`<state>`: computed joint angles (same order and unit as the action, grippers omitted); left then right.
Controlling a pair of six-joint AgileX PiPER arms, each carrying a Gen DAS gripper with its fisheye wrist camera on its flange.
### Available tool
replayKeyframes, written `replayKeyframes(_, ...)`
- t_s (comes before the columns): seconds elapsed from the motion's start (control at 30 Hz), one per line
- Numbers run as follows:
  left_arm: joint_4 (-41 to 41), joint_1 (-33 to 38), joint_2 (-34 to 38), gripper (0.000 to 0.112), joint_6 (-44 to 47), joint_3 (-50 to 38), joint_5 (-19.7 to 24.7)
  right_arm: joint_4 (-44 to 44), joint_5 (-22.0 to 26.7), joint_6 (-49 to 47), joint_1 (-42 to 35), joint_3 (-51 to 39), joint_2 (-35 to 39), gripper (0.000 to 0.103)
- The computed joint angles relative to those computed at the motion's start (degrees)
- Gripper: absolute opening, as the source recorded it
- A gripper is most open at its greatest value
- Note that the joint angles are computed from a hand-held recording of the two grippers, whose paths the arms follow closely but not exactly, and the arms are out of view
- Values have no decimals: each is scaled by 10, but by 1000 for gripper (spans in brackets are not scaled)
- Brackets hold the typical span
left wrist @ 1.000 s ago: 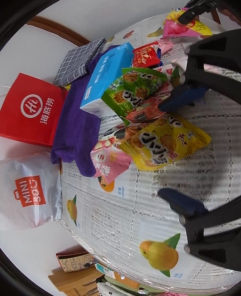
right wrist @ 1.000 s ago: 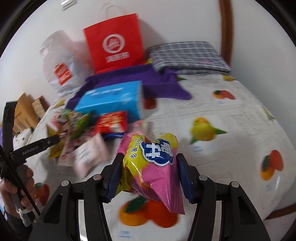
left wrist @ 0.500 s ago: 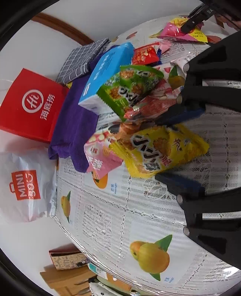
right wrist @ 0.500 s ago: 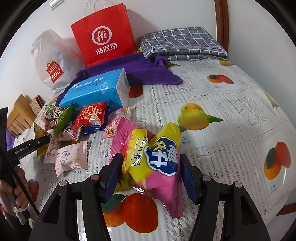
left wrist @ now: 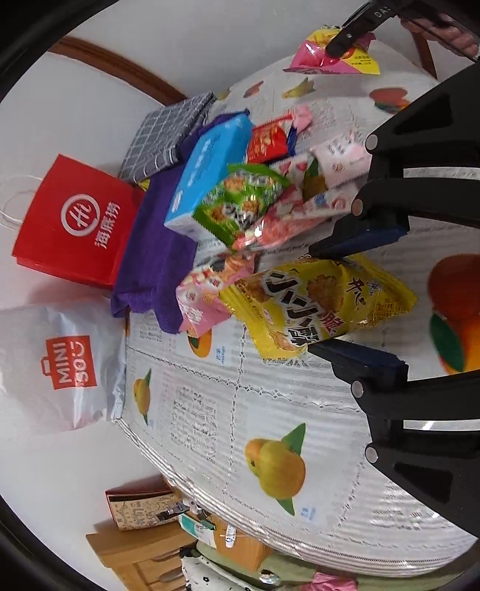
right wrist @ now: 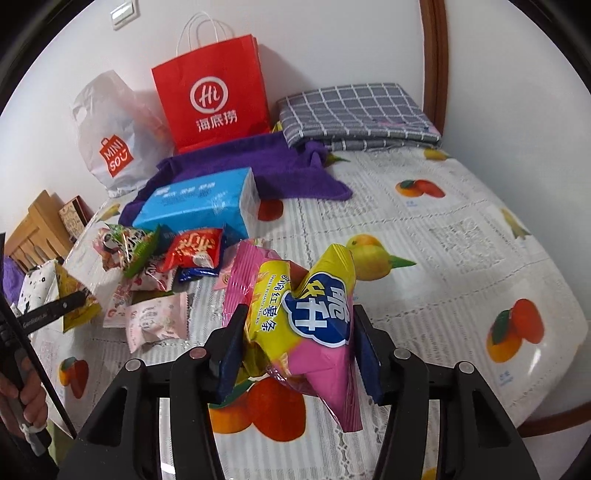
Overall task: Organize snacks
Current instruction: 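Lift both bags and carry them over the purple towel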
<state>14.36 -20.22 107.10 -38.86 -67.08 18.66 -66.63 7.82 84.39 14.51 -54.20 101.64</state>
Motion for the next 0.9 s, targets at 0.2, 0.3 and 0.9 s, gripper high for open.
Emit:
replayKeyframes(0.2, -62, -12, -37, 42, 56, -17, 26, 108, 21, -104, 17, 1, -48, 53)
replayKeyframes(0.3, -35, -27, -49, 42, 39, -37, 42, 133, 28, -129, 25, -2, -70, 53)
replayKeyframes(0.9, -75, -52, 17, 42, 129, -255, 140, 431, 99, -467, 30, -170, -33, 53)
